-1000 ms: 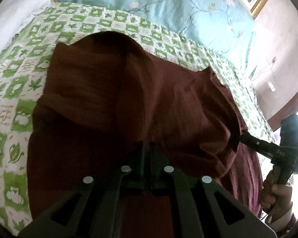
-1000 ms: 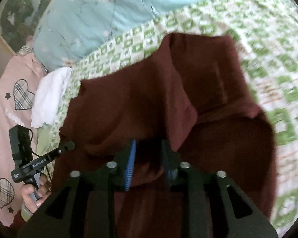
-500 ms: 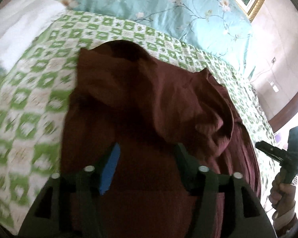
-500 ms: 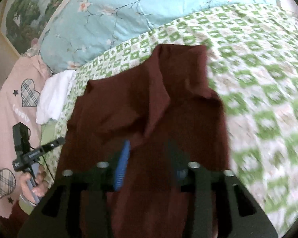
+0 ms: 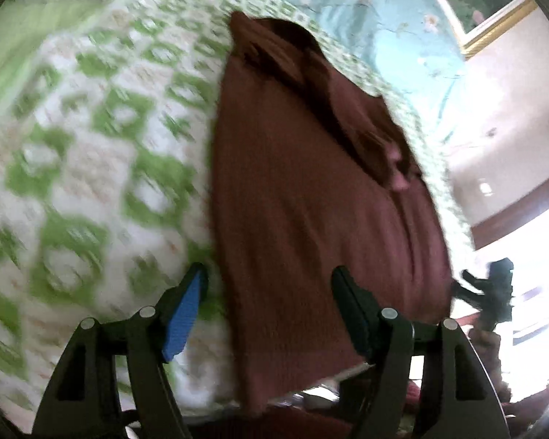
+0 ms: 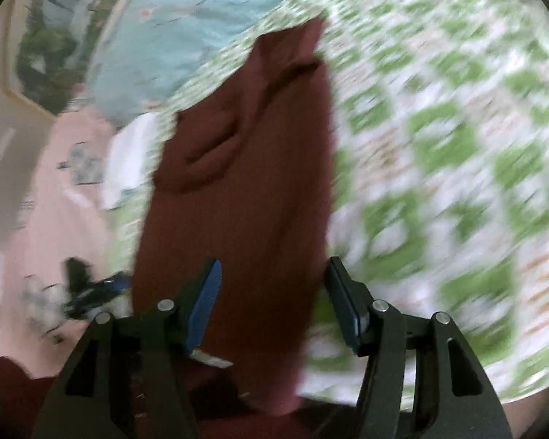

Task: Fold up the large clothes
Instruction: 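Open both grippers and lift them away from the folded sweater, then grasp one end of the maroon sweater strip with both grippers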

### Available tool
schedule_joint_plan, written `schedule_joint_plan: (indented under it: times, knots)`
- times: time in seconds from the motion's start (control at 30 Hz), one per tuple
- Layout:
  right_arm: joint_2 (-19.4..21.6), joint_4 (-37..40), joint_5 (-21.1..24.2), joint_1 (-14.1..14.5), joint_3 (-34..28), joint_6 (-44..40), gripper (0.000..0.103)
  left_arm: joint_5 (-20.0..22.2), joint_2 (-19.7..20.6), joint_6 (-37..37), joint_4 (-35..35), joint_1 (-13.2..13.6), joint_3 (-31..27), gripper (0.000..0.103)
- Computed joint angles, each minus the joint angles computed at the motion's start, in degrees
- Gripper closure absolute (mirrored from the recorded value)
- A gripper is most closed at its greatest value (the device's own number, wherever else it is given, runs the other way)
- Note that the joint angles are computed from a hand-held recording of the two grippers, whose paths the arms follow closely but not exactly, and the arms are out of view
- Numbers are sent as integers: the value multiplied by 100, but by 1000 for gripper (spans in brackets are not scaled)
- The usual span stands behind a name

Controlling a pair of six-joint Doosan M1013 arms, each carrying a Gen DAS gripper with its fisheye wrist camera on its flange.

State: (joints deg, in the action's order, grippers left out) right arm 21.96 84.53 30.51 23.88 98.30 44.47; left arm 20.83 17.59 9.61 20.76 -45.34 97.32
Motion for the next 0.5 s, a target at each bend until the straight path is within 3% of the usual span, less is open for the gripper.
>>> schedule_joint_plan:
  times: [0.1, 0.27, 0.3, 0.33, 0.5]
  knots:
    - [33, 6, 146, 84, -12, -302, 50, -58, 14, 0, 157, -87, 18, 39]
    - [109, -453, 135, 162, -88, 57, 86, -284, 31, 947, -747, -53, 61, 77]
    - [118, -464, 118, 173, -88, 65, 90, -287, 56, 1248, -1034, -37, 38, 90]
    - [118, -434, 95, 177, -84, 30, 91, -272, 78, 1459, -1208, -32, 20, 95]
    - [63, -206, 21, 168, -12, -265, 97, -137, 67, 588, -112, -156, -15, 98]
